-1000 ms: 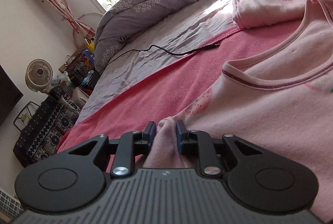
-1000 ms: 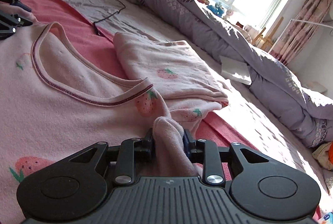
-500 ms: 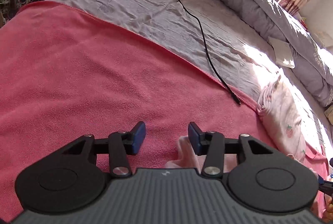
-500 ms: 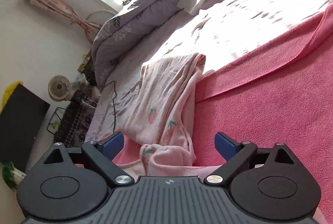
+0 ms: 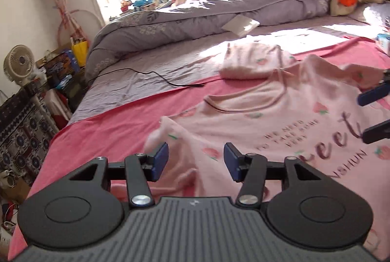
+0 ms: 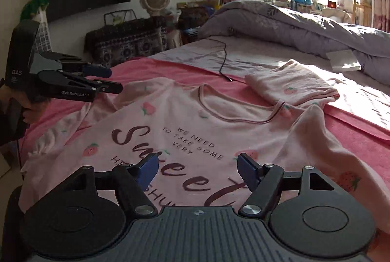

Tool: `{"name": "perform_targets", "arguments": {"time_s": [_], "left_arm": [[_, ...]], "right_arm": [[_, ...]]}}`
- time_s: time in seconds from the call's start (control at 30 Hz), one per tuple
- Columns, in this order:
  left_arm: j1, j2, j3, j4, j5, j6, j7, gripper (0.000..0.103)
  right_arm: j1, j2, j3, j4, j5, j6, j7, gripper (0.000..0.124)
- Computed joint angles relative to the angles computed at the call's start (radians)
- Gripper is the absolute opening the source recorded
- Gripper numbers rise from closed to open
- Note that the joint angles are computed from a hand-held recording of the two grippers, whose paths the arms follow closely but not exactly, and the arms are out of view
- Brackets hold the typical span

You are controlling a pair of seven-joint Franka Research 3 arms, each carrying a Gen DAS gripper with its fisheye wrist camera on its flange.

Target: Fold clothes

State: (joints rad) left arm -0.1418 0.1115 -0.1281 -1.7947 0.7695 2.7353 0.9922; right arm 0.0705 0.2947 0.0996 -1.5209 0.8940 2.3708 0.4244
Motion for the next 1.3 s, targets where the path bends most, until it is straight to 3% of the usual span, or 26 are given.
{"name": "perform_targets", "arguments": {"time_s": [0.1,0.2,0.3,0.33,0.4,0.43,0.47,0.53,0.6,0.63,0.7,0.73,0.77,0.83,0.93,1.0,1.17,1.3], "left_arm": [[-0.027,-0.034,-0.020,-0.079,0.057,-0.050,0.027,0.059],[-0.037,-0.098,-0.011,-0.172,0.362,-0.106,-0.200,0.060],[-0.012,-0.181,-0.033,-0.241,0.418,-0.187,-0.300,0.064],[-0.006,-0.205,-0.048,-0.256,0.430,-0.227,-0.328,0.064],[-0.001,-0.242,-0.089,-0.277,0.500,-0.334,-0.407,0.064],[0.001,-0.263,-0.100,-0.292,0.522,-0.343,-0.439,0.062],[0.002,-0.285,-0.101,-0.307,0.525,-0.310,-0.458,0.062],[0.004,-0.323,-0.095,-0.339,0.505,-0.173,-0.477,0.063],[0.007,-0.325,-0.103,-0.354,0.483,-0.081,-0.453,0.064],[0.005,-0.310,-0.117,-0.352,0.462,-0.090,-0.427,0.065],[-0.004,-0.278,-0.143,-0.350,0.414,-0.178,-0.369,0.065],[0.001,-0.290,-0.140,-0.379,0.441,-0.170,-0.401,0.065],[0.014,-0.318,-0.132,-0.422,0.501,-0.126,-0.469,0.065],[0.021,-0.368,-0.117,-0.469,0.451,-0.108,-0.486,0.066],[0.030,-0.434,-0.115,-0.513,0.348,-0.123,-0.430,0.069],[0.040,-0.457,-0.128,-0.515,0.318,-0.137,-0.396,0.069],[0.079,-0.411,-0.190,-0.415,0.454,-0.143,-0.458,0.069],[0.060,-0.315,-0.184,-0.305,0.524,-0.078,-0.481,0.069]], "right_arm": [[0.024,-0.067,-0.023,-0.133,-0.086,0.067,-0.002,0.069],[0.012,-0.115,-0.044,-0.225,-0.059,0.176,-0.020,0.070],[0.045,-0.181,-0.085,-0.355,-0.162,0.446,0.048,0.069],[0.026,-0.210,-0.073,-0.394,-0.130,0.478,0.021,0.070],[-0.001,-0.272,-0.073,-0.448,0.054,0.444,-0.118,0.070],[-0.004,-0.304,-0.084,-0.469,0.148,0.397,-0.180,0.070],[0.004,-0.335,-0.096,-0.497,0.248,0.362,-0.267,0.070],[0.031,-0.395,-0.120,-0.558,0.414,0.303,-0.432,0.070],[0.061,-0.444,-0.134,-0.614,0.486,0.248,-0.543,0.070],[0.077,-0.458,-0.135,-0.639,0.491,0.227,-0.590,0.070],[0.102,-0.465,-0.117,-0.681,0.460,0.300,-0.651,0.070],[0.115,-0.466,-0.108,-0.700,0.444,0.345,-0.679,0.071],[0.124,-0.473,-0.126,-0.713,0.481,0.334,-0.744,0.071],[0.108,-0.483,-0.151,-0.724,0.433,0.307,-0.723,0.071],[0.075,-0.510,-0.131,-0.763,0.279,0.423,-0.614,0.073],[0.074,-0.523,-0.162,-0.767,0.202,0.407,-0.510,0.074],[0.098,-0.499,-0.216,-0.707,0.381,0.471,-0.472,0.077],[0.068,-0.430,-0.206,-0.638,0.394,0.481,-0.259,0.077]]}}
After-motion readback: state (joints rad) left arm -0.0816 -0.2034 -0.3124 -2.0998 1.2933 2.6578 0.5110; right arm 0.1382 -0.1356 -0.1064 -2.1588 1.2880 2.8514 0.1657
